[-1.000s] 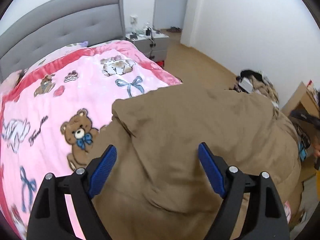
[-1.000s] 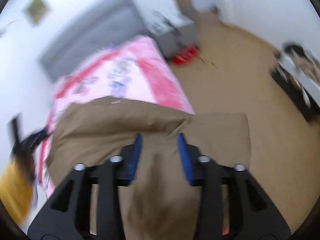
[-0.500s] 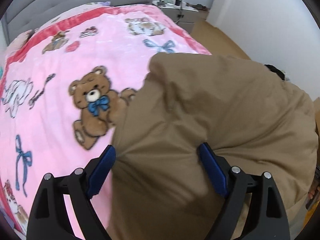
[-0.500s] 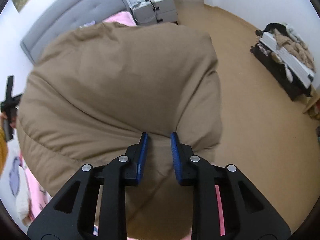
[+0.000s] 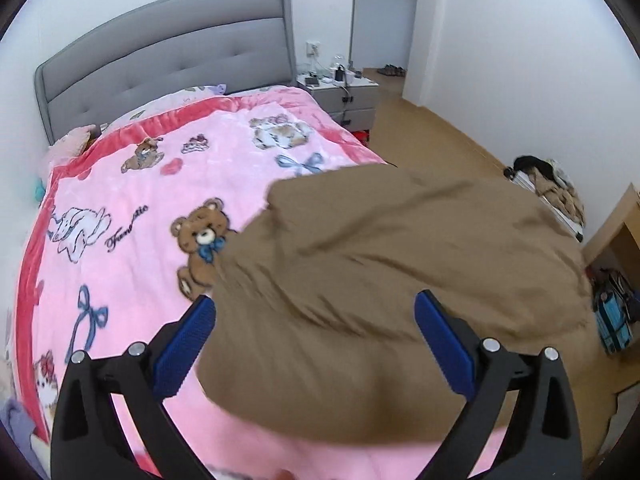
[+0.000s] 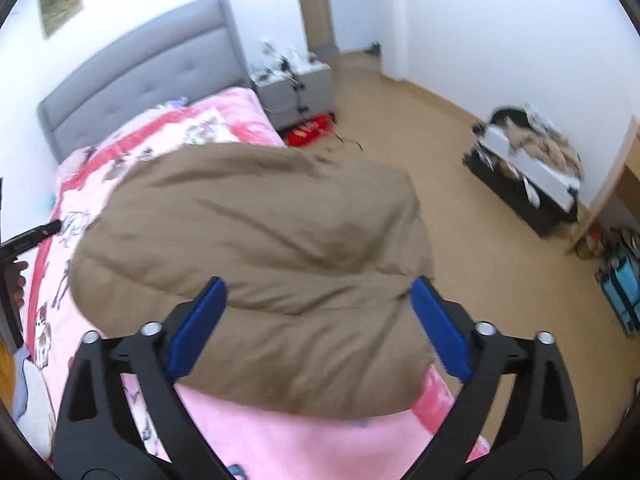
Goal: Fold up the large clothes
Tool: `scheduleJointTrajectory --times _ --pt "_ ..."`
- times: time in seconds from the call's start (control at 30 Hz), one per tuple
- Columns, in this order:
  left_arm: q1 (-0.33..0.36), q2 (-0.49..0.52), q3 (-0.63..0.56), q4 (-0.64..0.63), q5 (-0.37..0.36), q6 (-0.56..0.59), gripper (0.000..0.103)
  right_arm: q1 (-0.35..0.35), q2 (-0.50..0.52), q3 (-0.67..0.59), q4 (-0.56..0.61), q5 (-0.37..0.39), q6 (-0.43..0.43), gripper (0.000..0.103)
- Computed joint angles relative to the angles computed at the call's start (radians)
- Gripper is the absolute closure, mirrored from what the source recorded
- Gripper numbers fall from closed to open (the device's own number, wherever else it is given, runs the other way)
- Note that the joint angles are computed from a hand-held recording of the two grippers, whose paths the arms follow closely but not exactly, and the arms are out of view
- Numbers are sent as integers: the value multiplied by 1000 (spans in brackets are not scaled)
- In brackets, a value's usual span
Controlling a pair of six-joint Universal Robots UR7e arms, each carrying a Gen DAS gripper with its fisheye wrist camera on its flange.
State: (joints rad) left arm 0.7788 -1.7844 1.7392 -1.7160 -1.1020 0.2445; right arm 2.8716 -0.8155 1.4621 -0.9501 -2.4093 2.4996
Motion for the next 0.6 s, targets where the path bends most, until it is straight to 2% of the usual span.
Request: scheduleJointTrajectory --times 0.07,0.17,0.3,0.4,0.6 --pt "-53 -48 -7 86 -52 -68 5 4 49 -74 46 -12 -2 8" --pt "-159 -123 7 158 -5 -184 5 12 135 -221 170 17 12 8" --pt "-290 -193 -10 299 2 -248 5 33 194 -319 210 55 5 8" --pt "-350 -219 -31 375 -12 -299 5 48 235 -394 260 74 35 8" --pt "-448 -251 -36 423 -2 -352 5 81 280 -490 322 76 63 8"
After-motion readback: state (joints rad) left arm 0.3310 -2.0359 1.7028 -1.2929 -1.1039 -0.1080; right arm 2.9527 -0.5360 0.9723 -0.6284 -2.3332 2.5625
